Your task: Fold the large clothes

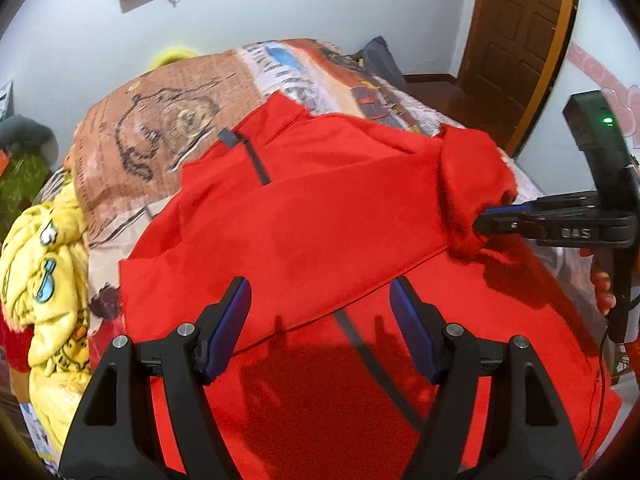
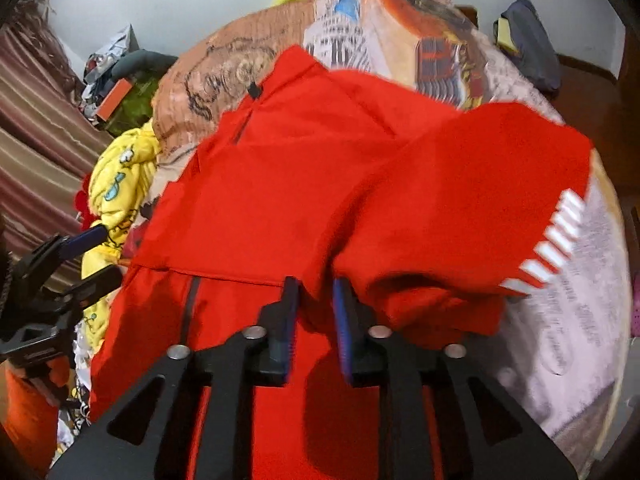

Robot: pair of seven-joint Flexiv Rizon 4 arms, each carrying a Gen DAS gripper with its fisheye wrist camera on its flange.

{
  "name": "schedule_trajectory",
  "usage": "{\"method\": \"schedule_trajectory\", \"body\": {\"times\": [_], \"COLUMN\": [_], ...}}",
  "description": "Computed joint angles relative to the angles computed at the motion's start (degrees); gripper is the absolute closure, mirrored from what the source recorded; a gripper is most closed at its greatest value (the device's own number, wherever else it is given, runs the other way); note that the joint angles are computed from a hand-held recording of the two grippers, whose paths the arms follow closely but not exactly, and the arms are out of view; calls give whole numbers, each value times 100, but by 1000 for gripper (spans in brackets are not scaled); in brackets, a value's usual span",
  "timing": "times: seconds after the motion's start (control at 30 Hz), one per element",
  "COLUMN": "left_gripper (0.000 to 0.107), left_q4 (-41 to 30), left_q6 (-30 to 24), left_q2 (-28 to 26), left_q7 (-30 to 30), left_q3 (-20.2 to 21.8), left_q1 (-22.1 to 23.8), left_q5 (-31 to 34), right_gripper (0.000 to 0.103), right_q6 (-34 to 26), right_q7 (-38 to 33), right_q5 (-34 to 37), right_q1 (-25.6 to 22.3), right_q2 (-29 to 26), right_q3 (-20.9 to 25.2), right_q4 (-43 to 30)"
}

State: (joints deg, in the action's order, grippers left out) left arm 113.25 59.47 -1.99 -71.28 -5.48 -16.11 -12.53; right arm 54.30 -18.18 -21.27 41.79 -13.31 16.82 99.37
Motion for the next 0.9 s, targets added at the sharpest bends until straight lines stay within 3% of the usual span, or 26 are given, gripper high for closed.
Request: {"method": "schedule_trajectory", "body": {"times": [0.07, 0.13, 0.2, 0.3, 0.6, 0.9], "left_gripper": [36, 36, 36, 36, 36, 36], "left_q4": [-147, -378, -642, -1123, -3028, -5397], "left_q6": [-39, -111, -179, -302, -1301, -2484], "left_q2": [-89, -235, -408, -751, -2186, -3911], "left_q7": [65, 148, 177, 117, -338, -993], "left_q3": [-73, -163, -238, -325, -471, -314], "left_q1": [-36, -83, -139, -238, -599, -1146], "left_q5": [-120, -250, -274, -181, -1, 273], "right_gripper": [76, 69, 54, 49, 49, 49], "right_q6": [6, -167, -409, -837, -930, -639], "right_q7": [180, 532, 974, 1485, 2163, 2187], "right_q5": [-311, -771, -1349, -1983, -1969, -1747], "right_q1": [23, 29, -5, -174, -789, -1045], "right_q2": [186, 461, 719, 1074, 1682, 1716], "right_q3": [-77, -140, -157, -53, 247, 269], "right_q4": [159, 366, 575, 848, 1582, 1954]}}
